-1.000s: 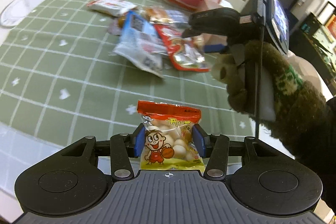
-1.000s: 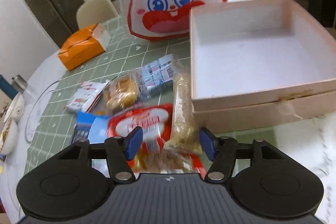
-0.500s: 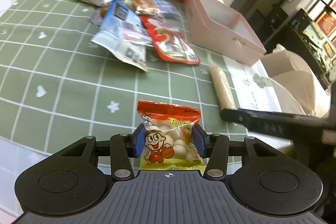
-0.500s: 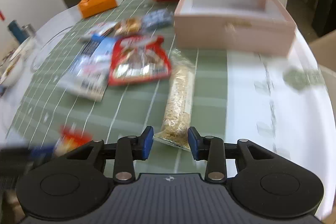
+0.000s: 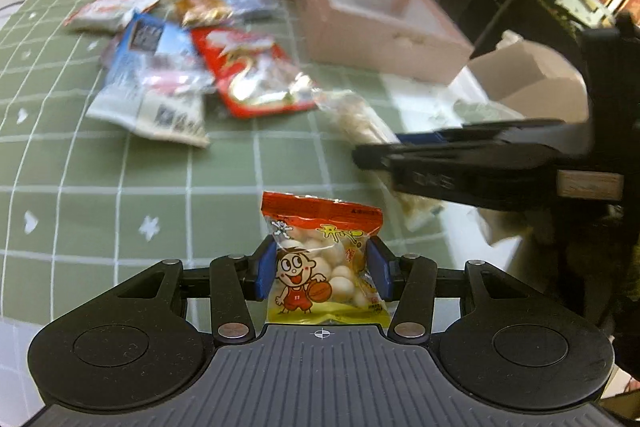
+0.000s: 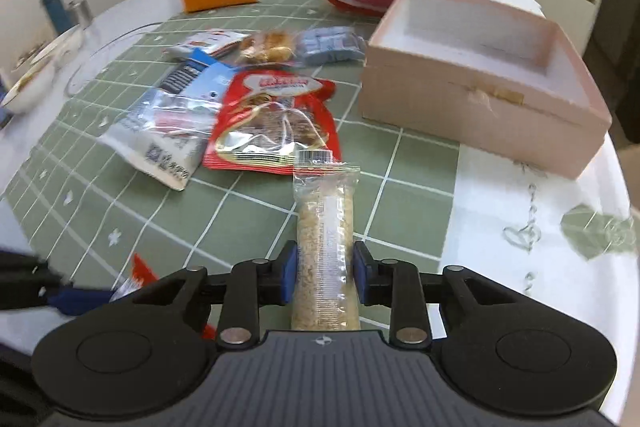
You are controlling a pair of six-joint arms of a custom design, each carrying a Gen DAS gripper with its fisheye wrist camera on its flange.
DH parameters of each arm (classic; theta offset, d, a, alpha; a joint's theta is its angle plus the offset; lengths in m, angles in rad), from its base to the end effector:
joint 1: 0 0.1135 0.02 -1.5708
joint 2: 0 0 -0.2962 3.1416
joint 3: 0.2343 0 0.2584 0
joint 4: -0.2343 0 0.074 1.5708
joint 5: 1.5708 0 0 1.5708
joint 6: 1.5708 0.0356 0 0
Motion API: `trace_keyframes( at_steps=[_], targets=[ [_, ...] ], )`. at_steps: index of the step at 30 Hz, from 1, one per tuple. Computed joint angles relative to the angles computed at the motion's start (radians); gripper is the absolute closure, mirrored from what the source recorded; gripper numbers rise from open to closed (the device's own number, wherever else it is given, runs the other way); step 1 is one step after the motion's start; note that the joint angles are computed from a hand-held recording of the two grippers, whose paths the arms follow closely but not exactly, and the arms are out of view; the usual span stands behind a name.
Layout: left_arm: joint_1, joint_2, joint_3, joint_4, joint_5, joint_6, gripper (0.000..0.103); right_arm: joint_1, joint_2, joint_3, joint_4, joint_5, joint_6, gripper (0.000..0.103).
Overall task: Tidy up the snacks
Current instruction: 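Drop the granola bar and candy bag into the pink box with both grippers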
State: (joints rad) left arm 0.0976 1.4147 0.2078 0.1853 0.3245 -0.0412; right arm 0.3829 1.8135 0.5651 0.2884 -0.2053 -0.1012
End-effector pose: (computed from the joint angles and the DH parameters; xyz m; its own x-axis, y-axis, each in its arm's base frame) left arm 0.1760 0.0058 0.1007 -0.8512 -0.1226 -0.5104 0.0383 0.9553 -0.2932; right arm 0.2664 0.1151 0.0925 -0.7081 -0.3918 -0.5875 -0.5485 0.8291 0.1082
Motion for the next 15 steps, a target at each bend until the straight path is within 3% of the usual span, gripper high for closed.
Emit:
trace_keyframes(
  at_steps=[3,6,11,14,15],
  targets=[
    [-0.011,-0.019,0.078,-0.041,0.035,-0.038,0.050,-0.102,-0.132,0.012,-0.121,-0.089,-0.071,0.075],
    [-0.061,0.026,0.229,-0.046,0.005,-0.071,0.050,-0.179,-0.187,0.120,-0.224,-0.132,-0.145,0.075],
    [-0.132,0.232,0.515,0.049,-0.052,-0.129,0.050,-0.237,-0.036,0.420,-0.287,-0.095,-0.171,0.075],
    [-0.126,0.439,0.688,0.110,0.003,-0.208,0.049,-0.240,0.111,0.586,-0.312,-0.055,-0.182,0.075],
    [-0.125,0.527,0.775,0.078,0.009,-0.235,0.050,-0.245,0.165,0.634,-0.320,-0.058,-0.193,0.075]
  ],
)
